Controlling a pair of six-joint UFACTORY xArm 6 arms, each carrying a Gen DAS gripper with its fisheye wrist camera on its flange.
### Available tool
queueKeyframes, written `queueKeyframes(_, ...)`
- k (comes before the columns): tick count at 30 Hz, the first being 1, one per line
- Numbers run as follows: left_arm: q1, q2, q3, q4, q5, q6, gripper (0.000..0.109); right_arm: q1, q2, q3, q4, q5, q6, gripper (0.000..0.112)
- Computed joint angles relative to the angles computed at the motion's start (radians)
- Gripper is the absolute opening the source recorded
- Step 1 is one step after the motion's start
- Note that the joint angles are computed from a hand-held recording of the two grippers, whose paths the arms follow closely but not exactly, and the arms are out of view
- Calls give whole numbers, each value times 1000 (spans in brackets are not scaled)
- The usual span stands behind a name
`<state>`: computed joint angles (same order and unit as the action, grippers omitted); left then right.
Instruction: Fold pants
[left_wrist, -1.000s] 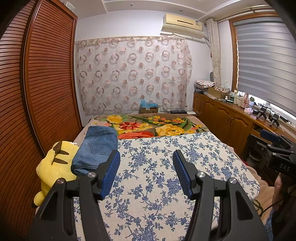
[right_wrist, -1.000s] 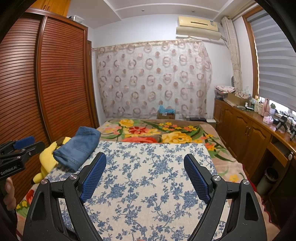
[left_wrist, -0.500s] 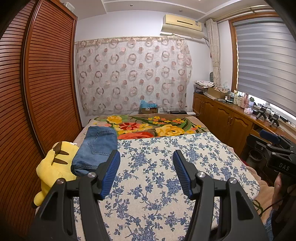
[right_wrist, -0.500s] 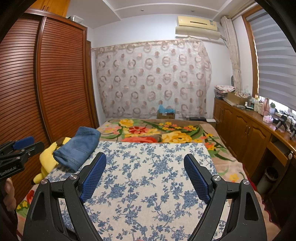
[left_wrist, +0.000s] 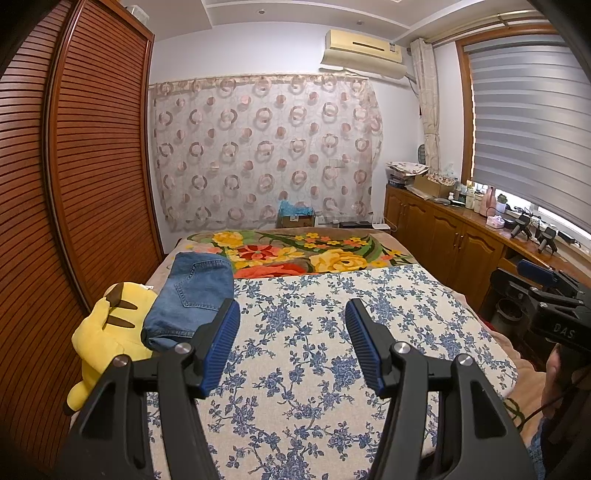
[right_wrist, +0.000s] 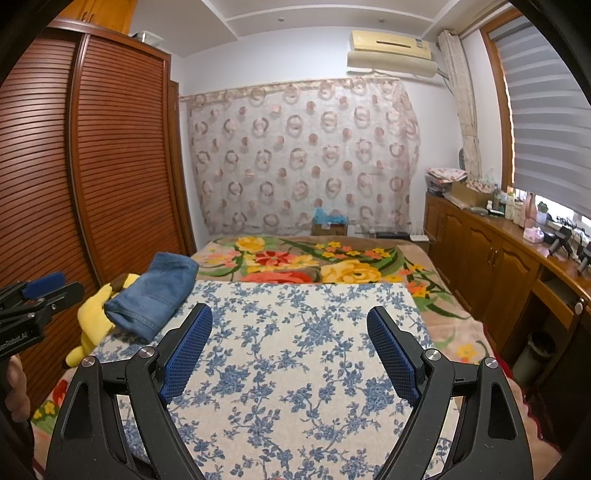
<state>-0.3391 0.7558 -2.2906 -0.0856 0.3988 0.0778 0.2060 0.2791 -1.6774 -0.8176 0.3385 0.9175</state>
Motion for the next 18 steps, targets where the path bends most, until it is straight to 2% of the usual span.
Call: queueKeyframes(18,2,-3,8,-5,-5,6,59,0,0,0,-3,0,3,88)
